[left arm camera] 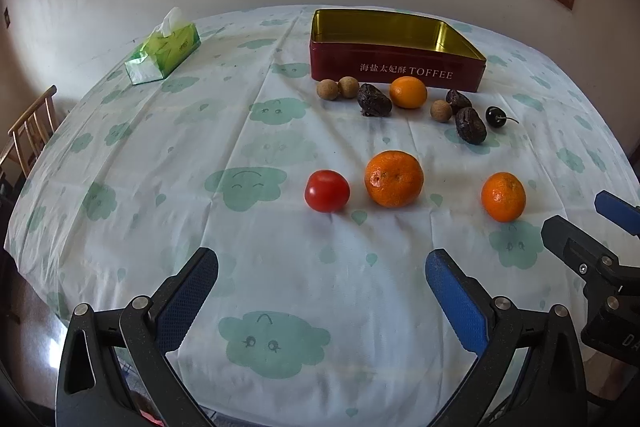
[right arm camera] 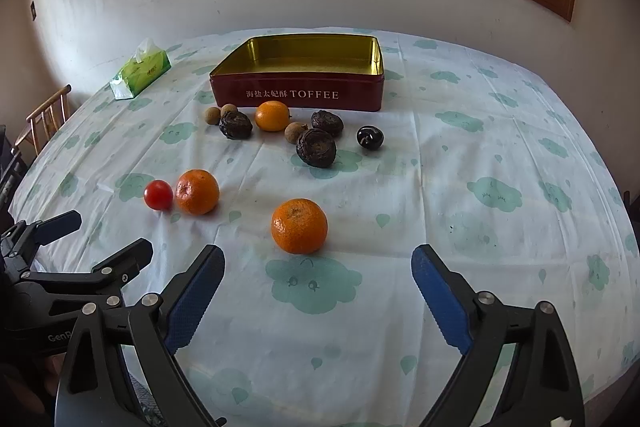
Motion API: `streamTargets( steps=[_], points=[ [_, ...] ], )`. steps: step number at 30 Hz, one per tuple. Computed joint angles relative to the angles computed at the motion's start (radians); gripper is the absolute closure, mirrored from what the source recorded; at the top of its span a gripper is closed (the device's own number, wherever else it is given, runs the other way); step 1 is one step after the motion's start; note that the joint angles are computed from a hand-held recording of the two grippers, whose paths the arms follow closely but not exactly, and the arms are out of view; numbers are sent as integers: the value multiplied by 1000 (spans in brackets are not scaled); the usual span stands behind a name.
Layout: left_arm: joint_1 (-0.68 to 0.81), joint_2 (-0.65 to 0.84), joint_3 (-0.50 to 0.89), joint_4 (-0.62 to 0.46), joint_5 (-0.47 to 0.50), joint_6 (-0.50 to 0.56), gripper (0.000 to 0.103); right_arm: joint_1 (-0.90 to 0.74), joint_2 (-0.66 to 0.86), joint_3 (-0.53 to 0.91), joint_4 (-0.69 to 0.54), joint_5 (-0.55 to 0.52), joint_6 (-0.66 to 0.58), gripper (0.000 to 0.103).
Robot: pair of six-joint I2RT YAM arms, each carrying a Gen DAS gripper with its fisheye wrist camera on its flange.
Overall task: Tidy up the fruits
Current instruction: 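Move both tools forward toward the tomato and the large mandarin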
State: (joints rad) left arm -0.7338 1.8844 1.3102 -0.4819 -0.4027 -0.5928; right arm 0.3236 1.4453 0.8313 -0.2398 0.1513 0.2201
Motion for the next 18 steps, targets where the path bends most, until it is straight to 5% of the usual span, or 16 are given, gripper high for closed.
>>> streamTargets(
  steps=[18],
  points=[
    [3, -19, -14, -3, 14, -8, 0, -10, 11, -1, 1, -15, 6, 10]
  ],
)
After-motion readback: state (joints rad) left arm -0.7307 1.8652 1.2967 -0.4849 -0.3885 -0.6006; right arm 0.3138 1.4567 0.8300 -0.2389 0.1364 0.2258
